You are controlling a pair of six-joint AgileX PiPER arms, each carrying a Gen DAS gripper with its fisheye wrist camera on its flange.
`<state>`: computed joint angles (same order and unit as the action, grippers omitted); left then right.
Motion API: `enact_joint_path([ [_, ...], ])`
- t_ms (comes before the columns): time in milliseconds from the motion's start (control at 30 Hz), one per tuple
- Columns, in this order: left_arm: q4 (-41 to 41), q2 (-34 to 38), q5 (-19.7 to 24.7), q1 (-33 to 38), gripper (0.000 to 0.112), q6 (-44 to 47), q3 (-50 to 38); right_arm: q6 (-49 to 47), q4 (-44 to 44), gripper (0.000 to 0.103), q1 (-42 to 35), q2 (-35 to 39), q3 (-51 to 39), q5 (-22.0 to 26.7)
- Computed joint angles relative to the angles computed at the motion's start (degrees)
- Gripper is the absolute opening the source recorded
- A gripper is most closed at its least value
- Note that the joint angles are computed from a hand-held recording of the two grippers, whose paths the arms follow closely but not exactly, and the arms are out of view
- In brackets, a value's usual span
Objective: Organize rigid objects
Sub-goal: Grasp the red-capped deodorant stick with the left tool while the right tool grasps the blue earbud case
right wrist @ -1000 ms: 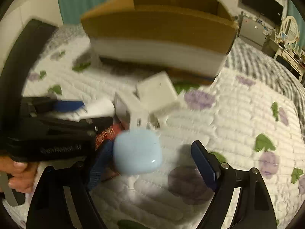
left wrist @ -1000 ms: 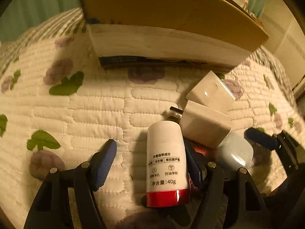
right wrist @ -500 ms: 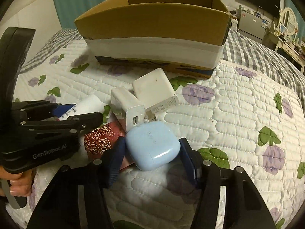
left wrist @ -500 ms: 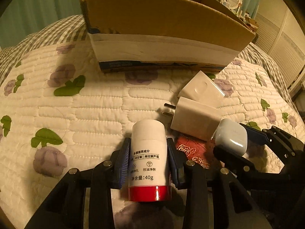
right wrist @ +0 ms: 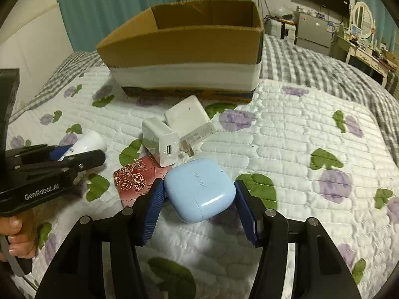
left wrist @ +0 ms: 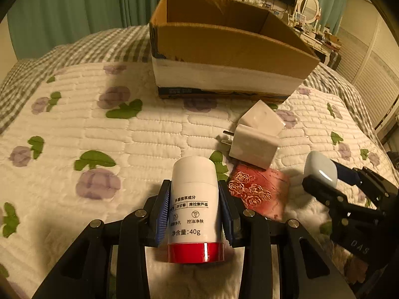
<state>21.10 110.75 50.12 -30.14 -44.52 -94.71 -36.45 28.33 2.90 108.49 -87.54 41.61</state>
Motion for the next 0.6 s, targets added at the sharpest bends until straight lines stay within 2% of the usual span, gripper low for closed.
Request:
enact_joint_path([
  [400, 6.17, -8.28, 1.19, -4.19, 0.036, -6.54, 4.95, 3.09, -0.64, 0.056, 0.42, -11.22, 7.26, -1.37],
  [600, 8.18, -12.80, 1.98, -6.46, 0.036, -7.89, 4.59, 5.12, -0.59, 0.056, 0.18, -17.16, 6.40, -0.12],
])
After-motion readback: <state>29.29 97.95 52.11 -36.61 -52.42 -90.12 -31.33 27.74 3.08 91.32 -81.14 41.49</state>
